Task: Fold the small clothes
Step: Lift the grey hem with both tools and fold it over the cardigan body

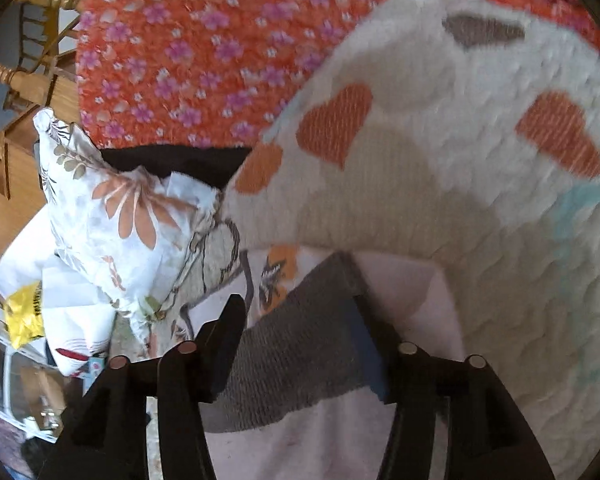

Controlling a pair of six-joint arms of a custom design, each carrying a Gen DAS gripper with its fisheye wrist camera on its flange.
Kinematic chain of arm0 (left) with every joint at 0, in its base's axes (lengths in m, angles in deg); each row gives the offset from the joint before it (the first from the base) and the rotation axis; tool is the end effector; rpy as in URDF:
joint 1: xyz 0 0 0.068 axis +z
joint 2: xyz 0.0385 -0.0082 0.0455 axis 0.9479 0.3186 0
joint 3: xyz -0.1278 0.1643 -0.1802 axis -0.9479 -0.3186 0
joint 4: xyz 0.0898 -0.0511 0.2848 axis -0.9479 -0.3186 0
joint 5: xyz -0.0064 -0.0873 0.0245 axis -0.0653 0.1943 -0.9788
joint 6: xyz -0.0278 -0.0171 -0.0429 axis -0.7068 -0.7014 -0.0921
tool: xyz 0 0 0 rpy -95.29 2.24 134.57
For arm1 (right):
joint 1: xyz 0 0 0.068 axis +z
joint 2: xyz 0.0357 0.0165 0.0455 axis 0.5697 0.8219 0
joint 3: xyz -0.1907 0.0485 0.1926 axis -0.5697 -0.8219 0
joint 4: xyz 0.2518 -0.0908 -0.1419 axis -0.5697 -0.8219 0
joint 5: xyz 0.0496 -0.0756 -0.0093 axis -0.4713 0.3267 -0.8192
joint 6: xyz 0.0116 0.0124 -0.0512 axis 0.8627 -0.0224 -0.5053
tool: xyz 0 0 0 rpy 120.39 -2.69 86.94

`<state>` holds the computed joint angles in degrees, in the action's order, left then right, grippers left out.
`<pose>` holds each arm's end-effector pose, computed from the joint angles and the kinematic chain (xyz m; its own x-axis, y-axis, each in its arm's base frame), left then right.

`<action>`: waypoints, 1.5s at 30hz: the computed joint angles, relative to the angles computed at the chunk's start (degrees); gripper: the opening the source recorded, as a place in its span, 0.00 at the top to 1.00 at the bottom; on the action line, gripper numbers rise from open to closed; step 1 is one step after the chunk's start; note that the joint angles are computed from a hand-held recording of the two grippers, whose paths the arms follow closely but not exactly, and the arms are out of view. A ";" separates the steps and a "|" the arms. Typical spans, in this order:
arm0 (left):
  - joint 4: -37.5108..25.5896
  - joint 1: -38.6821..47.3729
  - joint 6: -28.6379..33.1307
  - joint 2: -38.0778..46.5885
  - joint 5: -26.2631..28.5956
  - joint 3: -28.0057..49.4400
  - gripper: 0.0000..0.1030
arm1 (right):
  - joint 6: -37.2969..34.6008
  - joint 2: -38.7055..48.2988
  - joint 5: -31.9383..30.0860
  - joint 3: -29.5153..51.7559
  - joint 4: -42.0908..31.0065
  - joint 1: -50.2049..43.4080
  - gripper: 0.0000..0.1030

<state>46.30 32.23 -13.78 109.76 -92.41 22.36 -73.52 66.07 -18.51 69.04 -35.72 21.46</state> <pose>0.2189 -0.1561 0.2114 -0.3148 -0.8706 -0.3782 -0.6236 0.4901 -0.6090 0.4187 -0.0721 0.1407 -0.9031 0.2285 -0.3636 -0.0911 0.7254 0.6822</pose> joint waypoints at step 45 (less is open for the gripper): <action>-47.82 -18.90 -25.50 -13.60 -11.64 3.60 0.29 | -8.36 -31.09 33.80 -27.68 1.66 46.22 0.42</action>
